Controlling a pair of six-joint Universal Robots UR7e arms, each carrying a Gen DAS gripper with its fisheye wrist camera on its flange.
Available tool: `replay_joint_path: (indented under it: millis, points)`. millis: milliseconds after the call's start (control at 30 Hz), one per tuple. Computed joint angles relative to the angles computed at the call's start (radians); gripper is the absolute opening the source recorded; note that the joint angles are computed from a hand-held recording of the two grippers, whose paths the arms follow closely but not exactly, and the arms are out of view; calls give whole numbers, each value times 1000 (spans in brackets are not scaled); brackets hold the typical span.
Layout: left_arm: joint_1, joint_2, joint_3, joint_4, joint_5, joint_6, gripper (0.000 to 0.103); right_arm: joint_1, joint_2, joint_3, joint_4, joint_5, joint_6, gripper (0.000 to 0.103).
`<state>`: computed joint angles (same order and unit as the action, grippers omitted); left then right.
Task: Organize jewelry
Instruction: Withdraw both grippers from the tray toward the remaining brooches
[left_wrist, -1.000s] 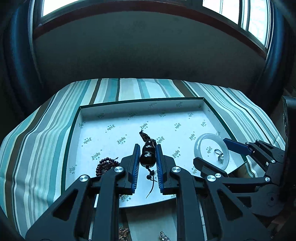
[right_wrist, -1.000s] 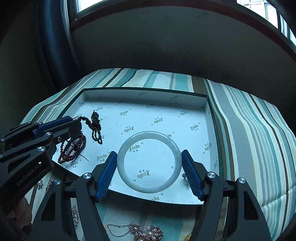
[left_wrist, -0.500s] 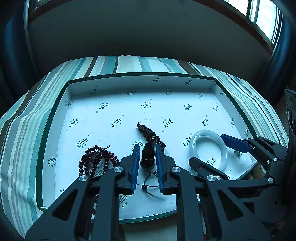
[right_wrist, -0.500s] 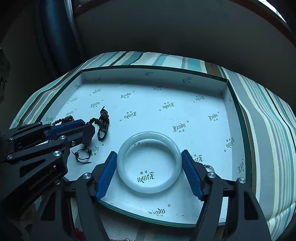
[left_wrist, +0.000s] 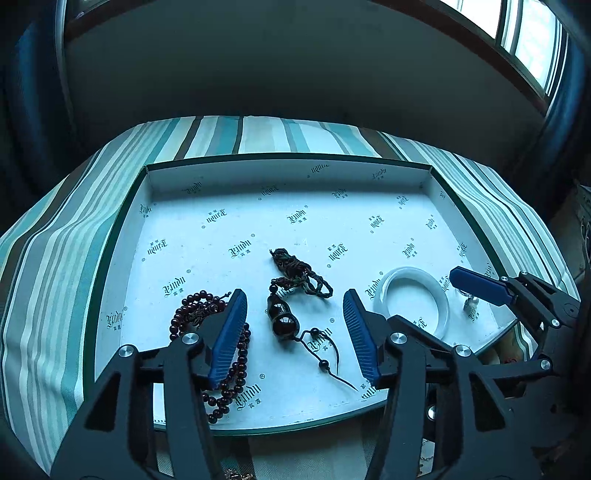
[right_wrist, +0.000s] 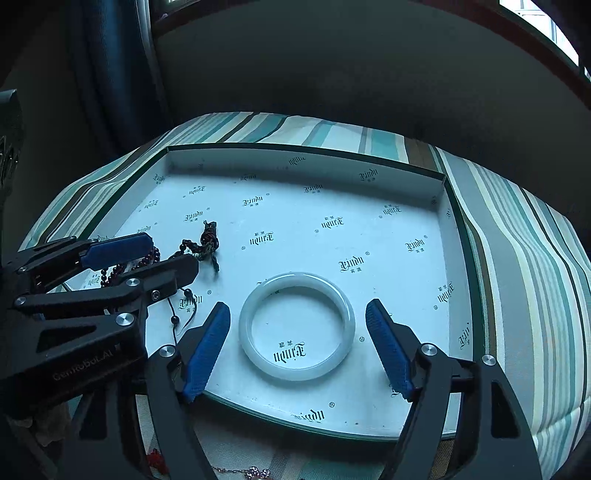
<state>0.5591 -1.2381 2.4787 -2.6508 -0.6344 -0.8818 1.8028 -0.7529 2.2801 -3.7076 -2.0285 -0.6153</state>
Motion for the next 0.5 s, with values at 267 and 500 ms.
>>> replay_joint_path:
  millis: [267, 500]
  points:
    - [-63, -76, 12, 126, 31, -89, 58, 21, -42, 37, -10, -24, 18, 75]
    - [-132, -151, 33, 309, 38, -218, 58, 33, -74, 97, -44, -53, 42, 75]
